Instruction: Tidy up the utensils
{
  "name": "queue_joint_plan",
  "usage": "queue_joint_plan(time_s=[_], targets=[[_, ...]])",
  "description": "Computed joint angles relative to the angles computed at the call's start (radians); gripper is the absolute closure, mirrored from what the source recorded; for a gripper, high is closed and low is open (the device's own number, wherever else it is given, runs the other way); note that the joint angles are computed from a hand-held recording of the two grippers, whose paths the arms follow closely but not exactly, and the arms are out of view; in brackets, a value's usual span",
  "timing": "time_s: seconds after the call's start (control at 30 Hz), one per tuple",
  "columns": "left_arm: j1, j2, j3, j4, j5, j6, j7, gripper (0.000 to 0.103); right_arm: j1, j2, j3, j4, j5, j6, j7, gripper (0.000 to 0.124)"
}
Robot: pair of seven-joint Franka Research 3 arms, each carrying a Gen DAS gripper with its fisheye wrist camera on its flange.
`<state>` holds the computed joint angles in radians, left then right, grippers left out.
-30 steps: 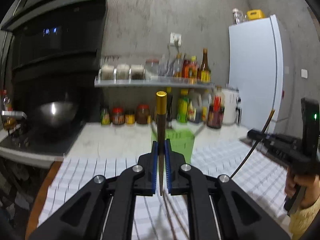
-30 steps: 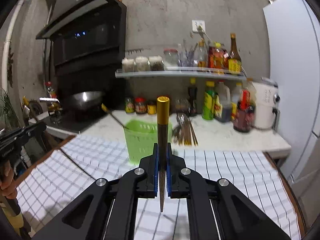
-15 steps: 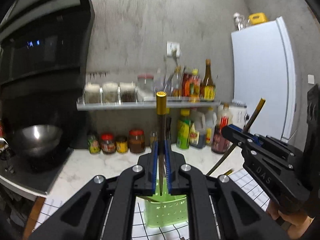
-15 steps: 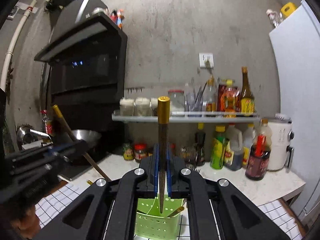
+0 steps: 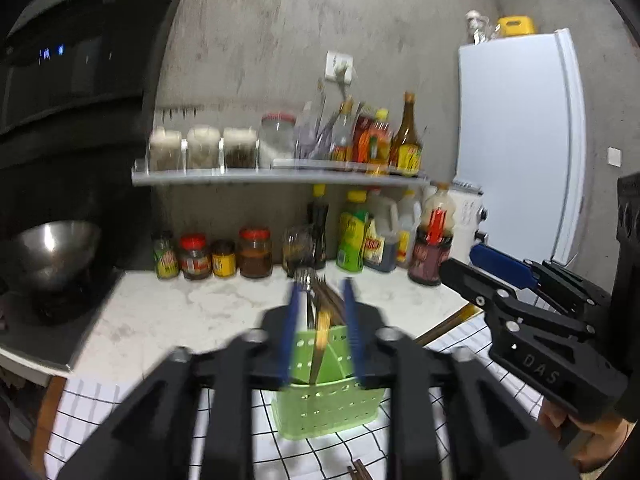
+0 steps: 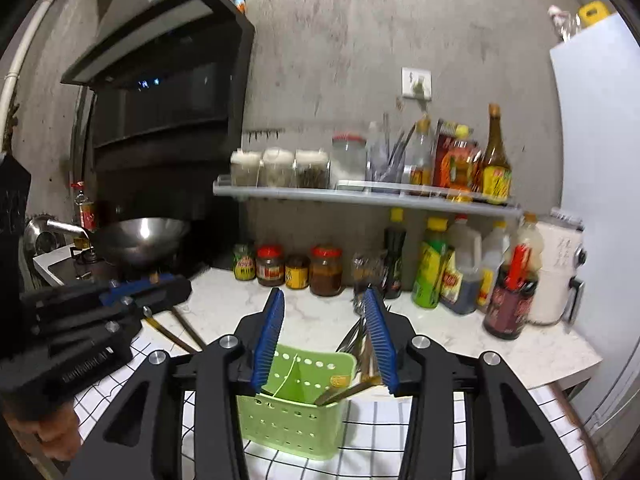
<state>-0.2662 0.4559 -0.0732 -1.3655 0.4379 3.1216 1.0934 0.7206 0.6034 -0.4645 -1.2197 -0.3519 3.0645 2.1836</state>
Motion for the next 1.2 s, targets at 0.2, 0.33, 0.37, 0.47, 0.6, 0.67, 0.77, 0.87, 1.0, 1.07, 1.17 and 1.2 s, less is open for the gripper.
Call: queue_joint_plan(time_s=[0.2,0.33,0.37,0.47,0.6,0.67,0.77,0.87,1.0,1.07,1.17,1.2], targets=[[-0.288,-0.232,0.352,-0.265,0.341,-0.068,-0.373,0.067,0.272,-0.233,-0.240,-0.360,-0.206,0.034,0.162,0.076],[-0.260,-0.367,0.296,-0.509,0.349,-0.140,-0.401,0.061,0.372,-0.378,-0.278,-0.572,-0.359,-0.001,0.280,0.075],[-0.243,-0.390,0.274,-0.566,0.301,-0.140,-0.372,0.061,0.367,-0.401,-0.260,-0.605,-0.368,-0.009,0.288,0.076],[-0.208,-0.439,0.228,-0.687,0.266,-0.162,-0.361,0.061,0.337,-0.479,-0.178,-0.744,-0.339,-0.025,0.262,0.076],[-0.168,-0.491,0.171,-0.803,0.262,-0.206,-0.380,0.061,0.311,-0.525,-0.105,-0.837,-0.341,-0.063,0.267,0.076],[-0.157,-0.510,0.149,-0.845,0.170,-0.217,-0.314,0.061,0.280,-0.537,-0.050,-0.873,-0.236,-0.075,0.197,0.077],[-0.141,-0.530,0.118,-0.879,0.065,-0.227,-0.224,0.061,0.240,-0.539,0.030,-0.900,-0.072,-0.110,0.114,0.077],[-0.118,-0.527,0.084,-0.880,0.013,-0.250,-0.163,0.061,0.187,-0.517,0.123,-0.897,0.134,-0.129,-0.028,0.078],[-0.076,-0.513,0.038,-0.874,-0.024,-0.244,-0.129,0.061,0.138,-0.486,0.188,-0.857,0.159,-0.158,-0.043,0.083],[-0.050,-0.504,0.014,-0.868,-0.022,-0.245,-0.135,0.061,0.121,-0.471,0.206,-0.836,0.131,-0.172,-0.017,0.086],[-0.017,-0.492,-0.019,-0.862,-0.057,-0.243,-0.114,0.061,0.087,-0.456,0.240,-0.813,0.111,-0.188,-0.003,0.093],[-0.004,-0.488,-0.031,-0.859,-0.057,-0.244,-0.115,0.061,0.069,-0.448,0.261,-0.804,0.129,-0.191,-0.016,0.096]])
